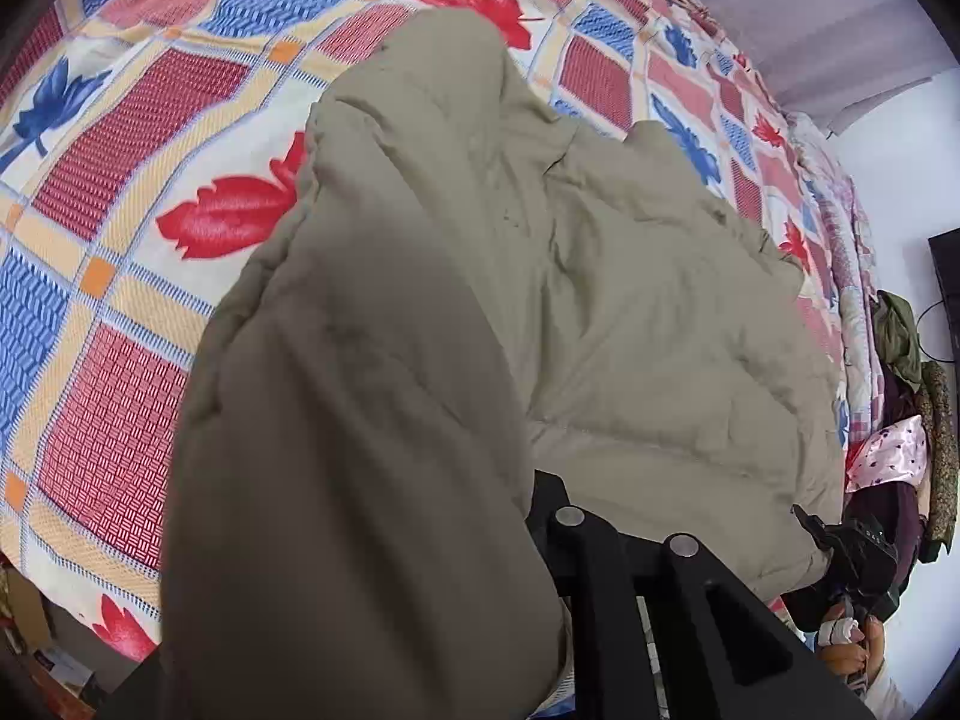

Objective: Fold large clothes

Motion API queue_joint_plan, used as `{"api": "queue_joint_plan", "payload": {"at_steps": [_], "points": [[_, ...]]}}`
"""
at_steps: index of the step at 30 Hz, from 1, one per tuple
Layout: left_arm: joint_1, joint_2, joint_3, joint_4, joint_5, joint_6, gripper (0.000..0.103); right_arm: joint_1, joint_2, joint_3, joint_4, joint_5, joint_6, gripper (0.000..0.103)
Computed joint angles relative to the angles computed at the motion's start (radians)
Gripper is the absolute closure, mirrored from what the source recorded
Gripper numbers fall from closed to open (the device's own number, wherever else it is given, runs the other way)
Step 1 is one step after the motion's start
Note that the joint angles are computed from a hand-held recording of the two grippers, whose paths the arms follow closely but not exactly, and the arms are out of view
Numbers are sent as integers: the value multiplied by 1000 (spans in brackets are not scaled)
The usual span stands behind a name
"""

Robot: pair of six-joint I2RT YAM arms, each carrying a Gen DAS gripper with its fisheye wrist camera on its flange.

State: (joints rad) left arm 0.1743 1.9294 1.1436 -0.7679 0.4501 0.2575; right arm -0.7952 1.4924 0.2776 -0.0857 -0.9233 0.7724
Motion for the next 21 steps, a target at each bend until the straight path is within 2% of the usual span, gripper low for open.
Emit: {"api": "queue_joint_plan", "payload": {"at_steps": [2, 5, 8, 12, 16, 17, 21], "points": [[15, 8, -11, -3, -28, 2, 75, 11, 28, -7, 30, 17, 10, 78], [51, -20, -20, -20, -98, 17, 48, 46, 28, 33, -1, 48, 29, 72], [117, -49, -11, -60, -143, 84, 48, 78, -3, 104, -140, 101, -5, 64], [178, -80, 6, -58, -283, 130, 48, 110, -76, 182, -346, 180, -84, 61], [222, -43, 52, -103, -356, 153, 48, 161, -153, 262, -545, 277, -140, 58], [225, -55, 44, -103, -366, 169, 48, 145, -183, 266, -606, 293, -184, 58], [213, -120, 19, -126, -357, 232, 48, 187, -244, 323, -733, 340, -209, 58]]}}
